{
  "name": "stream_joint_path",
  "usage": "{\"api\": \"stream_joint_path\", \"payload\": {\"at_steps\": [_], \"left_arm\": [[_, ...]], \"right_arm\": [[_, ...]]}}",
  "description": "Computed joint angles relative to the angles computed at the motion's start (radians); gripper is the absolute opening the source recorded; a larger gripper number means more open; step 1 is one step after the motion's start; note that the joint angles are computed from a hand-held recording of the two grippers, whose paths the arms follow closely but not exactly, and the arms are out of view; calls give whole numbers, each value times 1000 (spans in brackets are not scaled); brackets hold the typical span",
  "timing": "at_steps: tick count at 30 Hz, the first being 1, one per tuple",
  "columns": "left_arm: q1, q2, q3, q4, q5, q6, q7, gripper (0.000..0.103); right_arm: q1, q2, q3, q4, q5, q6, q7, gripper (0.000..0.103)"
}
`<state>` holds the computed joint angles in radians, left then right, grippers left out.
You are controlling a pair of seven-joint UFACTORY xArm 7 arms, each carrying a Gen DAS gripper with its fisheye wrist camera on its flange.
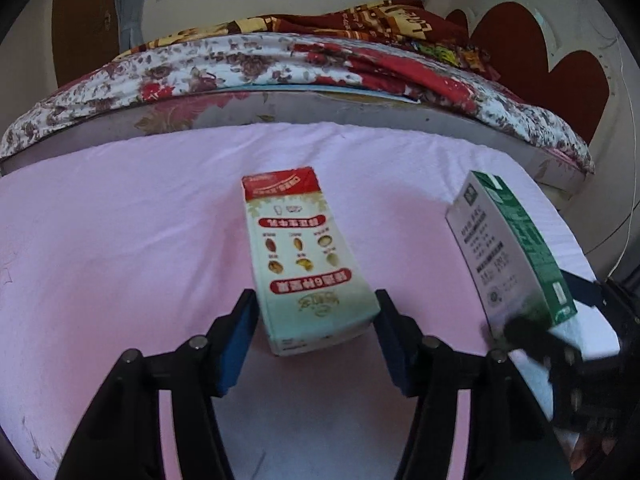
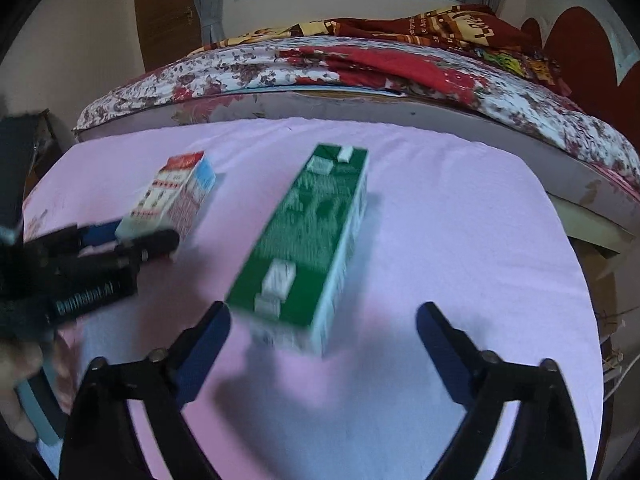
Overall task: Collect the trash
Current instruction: 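Grasp the white-red milk carton with the left tool while the right tool grasps the green carton, then carry the white-red carton and green carton over the black bin with both tools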
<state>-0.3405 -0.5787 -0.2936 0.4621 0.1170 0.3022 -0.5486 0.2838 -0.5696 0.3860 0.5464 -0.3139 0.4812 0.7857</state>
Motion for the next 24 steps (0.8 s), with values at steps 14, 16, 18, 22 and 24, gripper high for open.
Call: {"api": "stream_joint_path", "payload": {"at_steps": [14, 16, 18, 22, 24], "left_arm": [[80, -39, -29, -17, 38, 14, -29, 67], [74, -13, -17, -6, 39, 16, -24, 67], [34, 7, 29, -2, 12, 13, 10, 54], [24, -25, 23, -18, 13, 24, 24, 52], [21, -55, 9, -33, 14, 30, 17, 51]], "right_arm": [[-35, 51, -19, 22, -19, -4, 25, 47], [-33, 63, -28, 26, -14, -9, 21, 47], [-34, 72, -31, 29, -17, -12, 18, 47], [-3, 48, -58, 4, 18, -29, -7, 42], [6, 8, -56, -17, 33, -13, -9, 41]]}}
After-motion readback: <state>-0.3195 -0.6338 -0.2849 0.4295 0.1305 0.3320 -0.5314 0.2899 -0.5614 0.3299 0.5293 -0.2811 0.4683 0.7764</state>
